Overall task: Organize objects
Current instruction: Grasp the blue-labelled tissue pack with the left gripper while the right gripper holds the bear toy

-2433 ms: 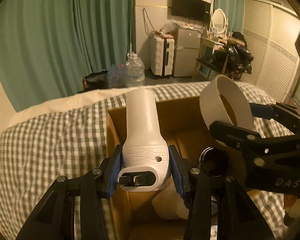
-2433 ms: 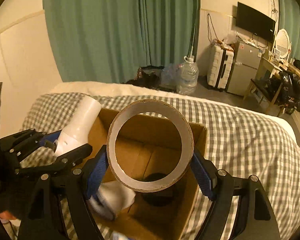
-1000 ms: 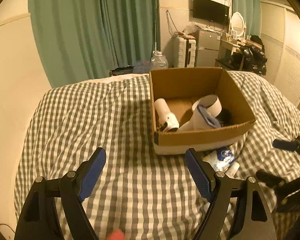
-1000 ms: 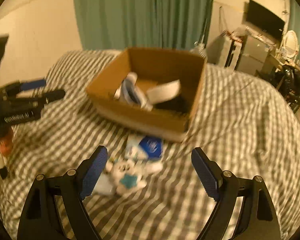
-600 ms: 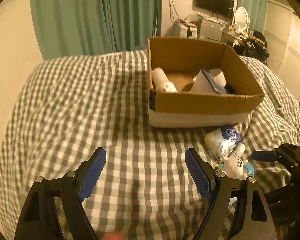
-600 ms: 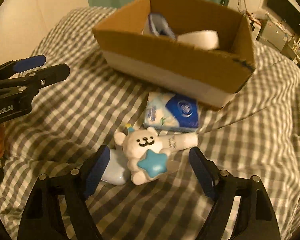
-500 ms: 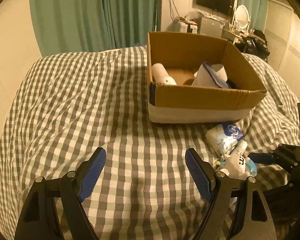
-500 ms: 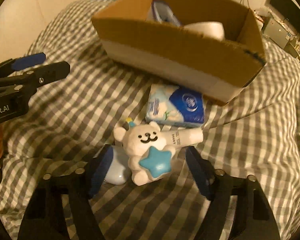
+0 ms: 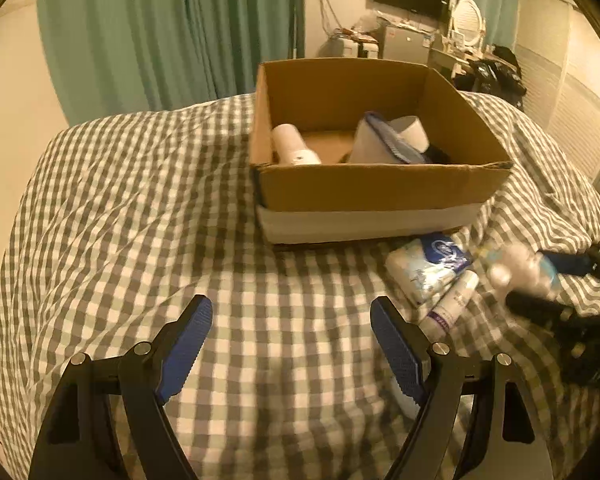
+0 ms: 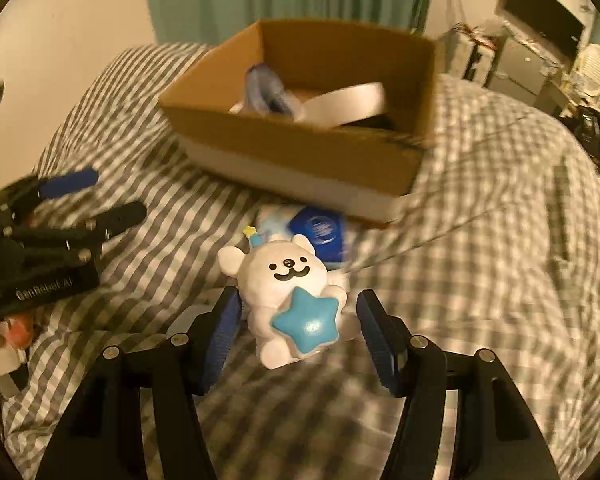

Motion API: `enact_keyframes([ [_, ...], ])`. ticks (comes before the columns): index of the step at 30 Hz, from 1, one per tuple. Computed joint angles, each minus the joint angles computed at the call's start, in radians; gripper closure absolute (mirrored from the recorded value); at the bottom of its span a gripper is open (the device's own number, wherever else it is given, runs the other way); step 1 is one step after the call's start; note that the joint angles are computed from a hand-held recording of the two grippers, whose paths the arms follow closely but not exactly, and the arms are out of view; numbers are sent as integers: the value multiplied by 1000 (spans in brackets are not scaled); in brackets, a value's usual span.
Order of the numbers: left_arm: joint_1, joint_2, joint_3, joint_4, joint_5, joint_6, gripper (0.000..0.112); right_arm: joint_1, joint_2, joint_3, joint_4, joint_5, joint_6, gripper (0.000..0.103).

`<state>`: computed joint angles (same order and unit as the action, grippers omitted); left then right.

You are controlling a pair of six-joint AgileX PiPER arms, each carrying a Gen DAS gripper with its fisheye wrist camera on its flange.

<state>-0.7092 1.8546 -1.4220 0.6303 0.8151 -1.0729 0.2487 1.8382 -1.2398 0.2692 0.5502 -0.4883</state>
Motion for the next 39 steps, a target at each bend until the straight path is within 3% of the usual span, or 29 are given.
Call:
enact_keyframes([
  [7,-23,120,-162,-43,4,92,28,-94,-6,-49,56,22,-51,43],
  [16,-19,335,-433,-171,2,289,28,-156,80,-168,77,72,-88,43],
  [22,-9,458,-621,-267,51,411,28,-206,150,-265,197,171,-173,43],
  [31,38,539,-709,-433,71,528,23,-204,201,-317,189,213,-148,43],
  [34,50,524,-671,-464,33,534,23,-208,209,-325,175,222,-143,43],
  [37,44,490,-612,-459,-18,537,35,-204,205,-318,162,213,-133,43],
  [39,26,481,-603,-410,-10,512,39,-199,196,-305,145,201,-120,43],
])
